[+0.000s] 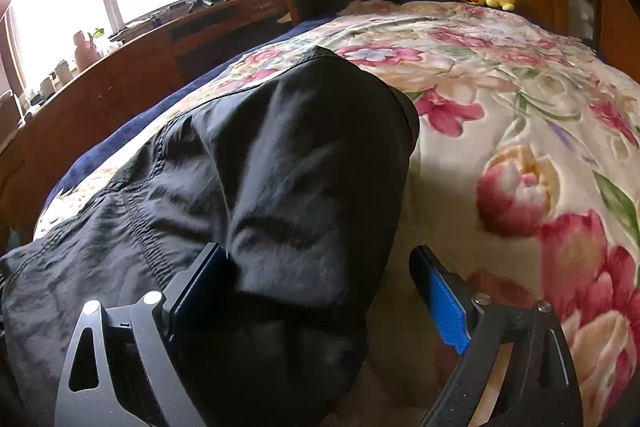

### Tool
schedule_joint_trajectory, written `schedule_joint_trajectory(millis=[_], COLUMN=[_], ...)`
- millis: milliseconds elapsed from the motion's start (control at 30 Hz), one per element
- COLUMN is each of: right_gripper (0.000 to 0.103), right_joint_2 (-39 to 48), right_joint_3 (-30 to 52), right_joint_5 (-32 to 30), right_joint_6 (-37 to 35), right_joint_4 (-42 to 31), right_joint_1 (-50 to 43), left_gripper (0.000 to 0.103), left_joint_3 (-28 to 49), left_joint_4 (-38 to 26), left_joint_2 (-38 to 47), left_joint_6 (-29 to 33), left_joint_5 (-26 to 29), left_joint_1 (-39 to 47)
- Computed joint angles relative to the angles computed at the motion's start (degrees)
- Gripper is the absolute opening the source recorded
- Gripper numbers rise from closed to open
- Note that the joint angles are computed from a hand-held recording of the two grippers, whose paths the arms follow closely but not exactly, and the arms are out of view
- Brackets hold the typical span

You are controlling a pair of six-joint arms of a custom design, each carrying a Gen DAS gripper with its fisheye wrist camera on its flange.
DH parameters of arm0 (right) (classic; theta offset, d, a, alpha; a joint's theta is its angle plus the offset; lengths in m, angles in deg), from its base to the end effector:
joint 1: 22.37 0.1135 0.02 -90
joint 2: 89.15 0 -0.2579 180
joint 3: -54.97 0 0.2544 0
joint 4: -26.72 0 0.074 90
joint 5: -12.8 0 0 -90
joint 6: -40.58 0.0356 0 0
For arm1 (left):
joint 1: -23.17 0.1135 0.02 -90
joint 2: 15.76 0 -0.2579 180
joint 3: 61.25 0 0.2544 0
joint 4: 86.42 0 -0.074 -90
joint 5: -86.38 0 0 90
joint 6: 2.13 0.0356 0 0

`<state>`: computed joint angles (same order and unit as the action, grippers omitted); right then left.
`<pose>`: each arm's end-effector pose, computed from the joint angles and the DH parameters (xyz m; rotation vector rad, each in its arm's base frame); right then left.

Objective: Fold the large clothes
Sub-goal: 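Open the right tool and press the folded bundle flat, then close both tools on the black jacket bundle and lift it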

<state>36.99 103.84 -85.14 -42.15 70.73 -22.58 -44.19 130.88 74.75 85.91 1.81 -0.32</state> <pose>0.3195 0.0037 0.0137 0.0599 2.1523 0.2206 0.1666 -0.0761 0.0630 0.4672 2.1711 -0.3511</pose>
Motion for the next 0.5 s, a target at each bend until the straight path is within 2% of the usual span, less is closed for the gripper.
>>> schedule_joint_trajectory(millis=[400,500], right_gripper=[0.088,0.088], right_joint_2=[1.35,2.15], right_joint_3=[2.51,4.07], right_joint_5=[-5.64,-6.97], right_joint_6=[1.95,2.38], right_joint_4=[-3.02,-4.6], right_joint_1=[-2.01,-2.58], left_gripper=[0.057,0.054], left_joint_3=[0.68,0.72], left_joint_4=[0.05,0.44], left_joint_2=[1.73,2.27], left_joint_6=[-0.35,-0.58], left_joint_5=[0.54,0.32], left_joint_1=[-0.67,-1.3])
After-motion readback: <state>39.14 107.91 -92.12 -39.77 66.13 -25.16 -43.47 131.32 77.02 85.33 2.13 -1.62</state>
